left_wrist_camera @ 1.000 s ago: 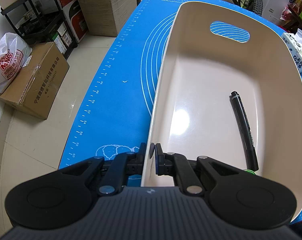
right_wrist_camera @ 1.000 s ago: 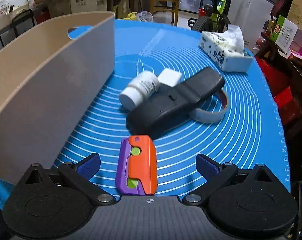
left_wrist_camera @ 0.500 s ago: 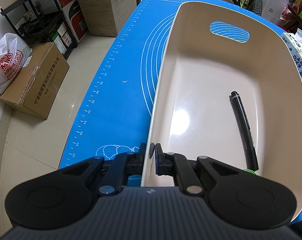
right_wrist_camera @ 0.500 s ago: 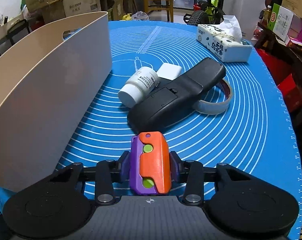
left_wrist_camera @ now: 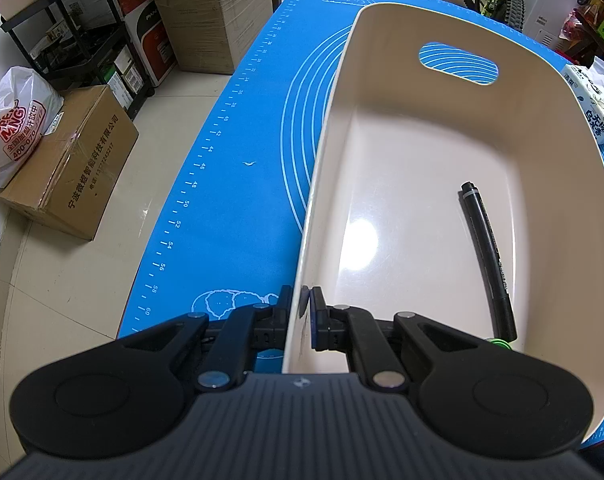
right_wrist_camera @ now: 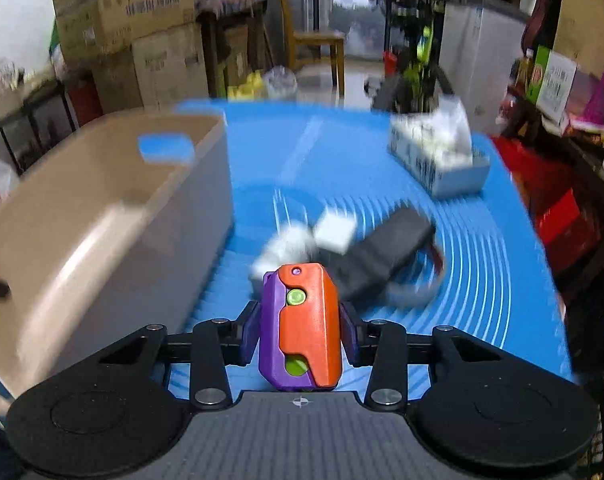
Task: Organize rigid objects
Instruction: 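Carry the orange-purple toy into the basket and release it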
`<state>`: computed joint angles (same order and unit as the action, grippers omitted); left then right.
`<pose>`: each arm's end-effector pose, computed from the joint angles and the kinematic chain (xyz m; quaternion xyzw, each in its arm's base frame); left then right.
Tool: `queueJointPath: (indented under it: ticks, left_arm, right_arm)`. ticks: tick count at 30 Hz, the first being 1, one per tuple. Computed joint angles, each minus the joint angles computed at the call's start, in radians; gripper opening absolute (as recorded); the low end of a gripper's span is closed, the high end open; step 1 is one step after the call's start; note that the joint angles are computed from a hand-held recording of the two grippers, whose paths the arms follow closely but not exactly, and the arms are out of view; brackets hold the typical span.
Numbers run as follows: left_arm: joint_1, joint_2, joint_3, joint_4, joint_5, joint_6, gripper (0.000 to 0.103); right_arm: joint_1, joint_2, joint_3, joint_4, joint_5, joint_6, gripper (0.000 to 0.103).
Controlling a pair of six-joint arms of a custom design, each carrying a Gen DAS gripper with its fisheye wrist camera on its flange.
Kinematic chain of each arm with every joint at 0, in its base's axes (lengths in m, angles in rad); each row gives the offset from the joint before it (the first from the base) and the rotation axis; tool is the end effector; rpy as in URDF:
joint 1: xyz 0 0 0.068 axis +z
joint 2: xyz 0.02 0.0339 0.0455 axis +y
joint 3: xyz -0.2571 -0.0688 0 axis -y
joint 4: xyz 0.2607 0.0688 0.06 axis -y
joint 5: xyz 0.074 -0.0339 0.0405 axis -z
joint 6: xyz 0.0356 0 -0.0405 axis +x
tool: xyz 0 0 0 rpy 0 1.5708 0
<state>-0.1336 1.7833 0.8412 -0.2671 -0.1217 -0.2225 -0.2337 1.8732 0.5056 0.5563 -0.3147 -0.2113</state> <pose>0.3125 -0.0376 0.0870 -0.0546 0.9804 0.0271 0.1872 0.2771 -0.0546 0.0375 -0.0478 0.9179 0.0612 0.3892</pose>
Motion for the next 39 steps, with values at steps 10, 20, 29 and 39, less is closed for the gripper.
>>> queueJointPath:
  ticks: [10, 20, 29, 39]
  left_arm:
    - [0.001, 0.001, 0.001, 0.0, 0.0, 0.004, 0.01]
    - [-0.009, 0.003, 0.007, -0.005, -0.007, -0.001, 0.01]
    - [-0.011, 0.007, 0.014, -0.009, -0.004, -0.002, 0.009]
    - [-0.011, 0.005, 0.011, -0.004, -0.002, -0.001, 0.009]
  right_arm:
    - [0.173, -0.181, 0.047, -0.045, 0.022, 0.126, 0.049]
    - [0.409, -0.064, 0.192, -0.165, 0.141, 0.137, 0.049]
    - [0.544, 0.063, 0.315, -0.316, 0.22, 0.102, 0.048]
    - [0.608, 0.147, 0.434, -0.498, 0.313, 0.073, 0.053]
